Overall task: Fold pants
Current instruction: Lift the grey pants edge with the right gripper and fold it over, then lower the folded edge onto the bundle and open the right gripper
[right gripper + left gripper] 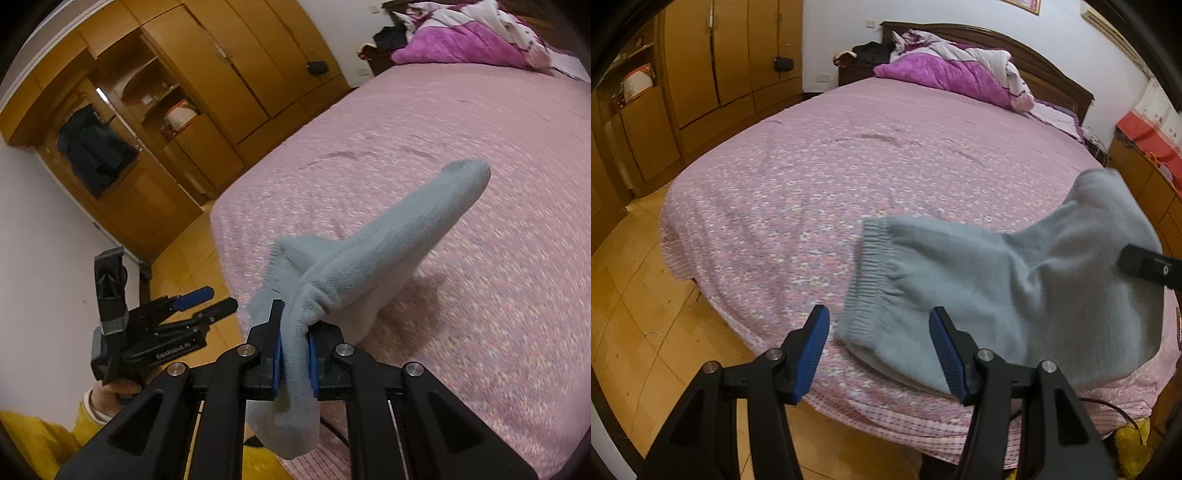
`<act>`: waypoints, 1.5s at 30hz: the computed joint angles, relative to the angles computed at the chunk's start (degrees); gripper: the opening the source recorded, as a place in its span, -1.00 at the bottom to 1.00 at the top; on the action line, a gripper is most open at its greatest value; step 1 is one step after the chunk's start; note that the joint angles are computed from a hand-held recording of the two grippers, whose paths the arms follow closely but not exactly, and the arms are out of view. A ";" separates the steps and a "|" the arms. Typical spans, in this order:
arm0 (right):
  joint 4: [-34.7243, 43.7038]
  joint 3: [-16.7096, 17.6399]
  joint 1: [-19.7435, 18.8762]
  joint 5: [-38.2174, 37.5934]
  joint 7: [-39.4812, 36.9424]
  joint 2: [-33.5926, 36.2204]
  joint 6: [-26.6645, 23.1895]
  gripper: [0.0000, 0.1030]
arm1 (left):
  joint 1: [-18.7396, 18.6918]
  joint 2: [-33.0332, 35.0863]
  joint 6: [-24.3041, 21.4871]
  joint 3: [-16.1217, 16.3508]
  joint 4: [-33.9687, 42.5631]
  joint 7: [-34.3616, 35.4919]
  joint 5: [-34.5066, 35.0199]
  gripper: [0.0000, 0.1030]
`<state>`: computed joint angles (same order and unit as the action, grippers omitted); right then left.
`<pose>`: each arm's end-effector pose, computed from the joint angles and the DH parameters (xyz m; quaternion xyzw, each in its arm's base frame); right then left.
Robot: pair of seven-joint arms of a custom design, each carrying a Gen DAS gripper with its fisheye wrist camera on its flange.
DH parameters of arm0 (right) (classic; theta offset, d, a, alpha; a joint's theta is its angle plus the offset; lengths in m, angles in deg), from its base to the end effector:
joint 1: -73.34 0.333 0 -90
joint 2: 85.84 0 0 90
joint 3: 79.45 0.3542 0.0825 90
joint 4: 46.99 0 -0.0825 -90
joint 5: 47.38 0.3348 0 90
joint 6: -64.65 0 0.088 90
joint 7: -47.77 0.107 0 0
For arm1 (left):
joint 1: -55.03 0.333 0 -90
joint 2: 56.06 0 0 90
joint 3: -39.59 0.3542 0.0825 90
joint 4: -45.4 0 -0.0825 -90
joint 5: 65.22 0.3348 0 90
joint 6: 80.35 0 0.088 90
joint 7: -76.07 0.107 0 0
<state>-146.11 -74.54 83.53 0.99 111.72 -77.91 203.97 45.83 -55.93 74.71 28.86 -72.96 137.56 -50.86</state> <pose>0.5860 0.1565 0.6109 -0.7024 0.5672 0.0267 0.4291 0.5149 -0.1957 0.5654 -0.6548 0.6834 -0.2608 0.1903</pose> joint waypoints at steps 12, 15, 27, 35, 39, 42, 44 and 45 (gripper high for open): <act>11.25 2.84 1.40 -4.50 2.45 8.26 -4.45 -0.92 | 2.54 -0.62 0.75 1.36 -1.83 -3.24 2.32 0.16; 13.96 3.54 1.74 -5.88 3.49 10.66 -5.49 -0.92 | 2.95 -0.17 0.86 1.59 -1.77 -3.04 2.25 0.16; 23.93 5.73 2.55 -9.86 7.91 20.37 -9.70 -0.91 | 4.09 2.87 1.19 2.86 -0.61 -0.94 -0.15 0.16; 30.56 8.10 1.91 -9.36 10.33 26.16 -11.03 -0.57 | 4.71 3.02 0.39 3.53 -0.18 -1.43 0.85 0.16; 31.06 8.89 1.68 -8.37 9.09 26.27 -10.95 -0.48 | 4.87 3.07 0.25 3.52 0.38 -1.54 1.12 0.16; 29.09 8.86 1.62 -8.01 7.11 24.58 -9.45 -0.45 | 4.96 3.00 0.90 3.17 0.62 0.13 -1.01 0.16; 27.24 8.72 1.27 -7.36 6.31 23.18 -8.65 -0.40 | 5.02 2.94 1.63 2.69 0.73 2.89 -4.36 0.16; 26.61 8.52 1.10 -7.13 6.18 22.71 -8.48 -0.34 | 5.01 2.98 2.01 2.40 0.84 4.75 -6.43 0.16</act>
<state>-119.50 -66.02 84.63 -6.14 117.90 -55.19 195.49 50.84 -52.95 76.72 31.25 -72.12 142.30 -57.29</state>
